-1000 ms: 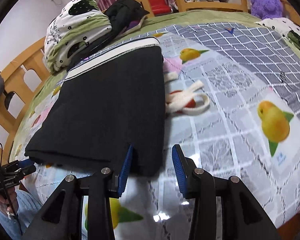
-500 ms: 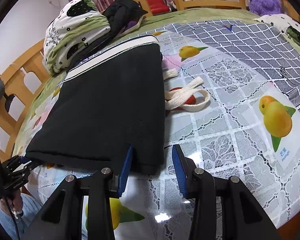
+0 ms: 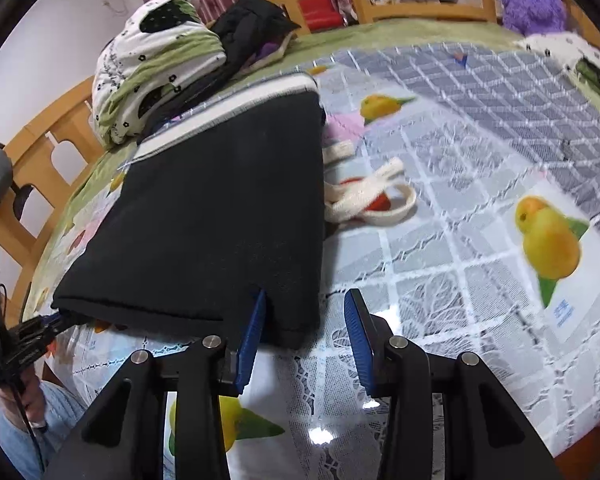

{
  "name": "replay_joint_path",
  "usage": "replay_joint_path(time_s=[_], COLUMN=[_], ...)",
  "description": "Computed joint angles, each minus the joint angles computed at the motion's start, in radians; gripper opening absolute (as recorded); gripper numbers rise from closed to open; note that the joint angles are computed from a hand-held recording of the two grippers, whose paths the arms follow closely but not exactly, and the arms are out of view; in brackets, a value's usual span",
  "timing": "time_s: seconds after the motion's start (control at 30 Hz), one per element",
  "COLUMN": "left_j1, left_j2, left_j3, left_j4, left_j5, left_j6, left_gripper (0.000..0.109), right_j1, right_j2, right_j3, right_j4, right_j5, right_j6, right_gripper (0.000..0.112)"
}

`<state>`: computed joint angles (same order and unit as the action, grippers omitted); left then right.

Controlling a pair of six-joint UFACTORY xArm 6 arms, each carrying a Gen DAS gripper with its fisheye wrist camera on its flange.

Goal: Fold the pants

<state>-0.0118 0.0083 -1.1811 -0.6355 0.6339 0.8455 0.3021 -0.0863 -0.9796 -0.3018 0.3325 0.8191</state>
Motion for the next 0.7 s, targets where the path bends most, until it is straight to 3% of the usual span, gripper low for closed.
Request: replay_joint_path(time_s=[0.2,0.4,0.43,0.47,0.53,0.6,0.7], left_j1=[0.025,-0.051,-0.059,-0.075,-0.096,-0.094,-0.077], left_j2=[0.001,0.113,0.13,0.144,0.154,0.124,0.11], left_j3=[-0.063,-0.21,-0.224,-0.221,-0.173,-0.111,-0.098], left_j4=[-0.076,-0.109,-0.095,-0.04,0.045,-0.038,-0.09], left_j5=[0.049,0.049,0.056,0.028,-0.064,-0.114,-0.092], left_j6=[0.007,-0.024,-0.035,-0.074,-0.118,-0.036,-0.012], left_gripper=[0.021,0.021,0.029,0.036,0.037,0.038,0.038], right_j1=[0.0,0.015,0.02,0.022,0.026,0.028,0.021], right_j2=[0.016,0.155,0.176,0.185,0.174,0.166,0.126], right_j3=[-0.06,-0.206,-0.222,-0.225,-0.203,-0.191,-0.12], right_j4=[-0.127,-0.032,-0.037,-0.084,-0.205,-0.206,-0.181], right_j5=[-0.027,-0.005,0.019,0.03,0.025,0.024,-0.016], right_j6=[0.066,-0.038,-0.04,-0.013,0.07,0.073,0.099], right_gripper=[0.041,0.041,0.041,0.041,0.041,0.041,0.041])
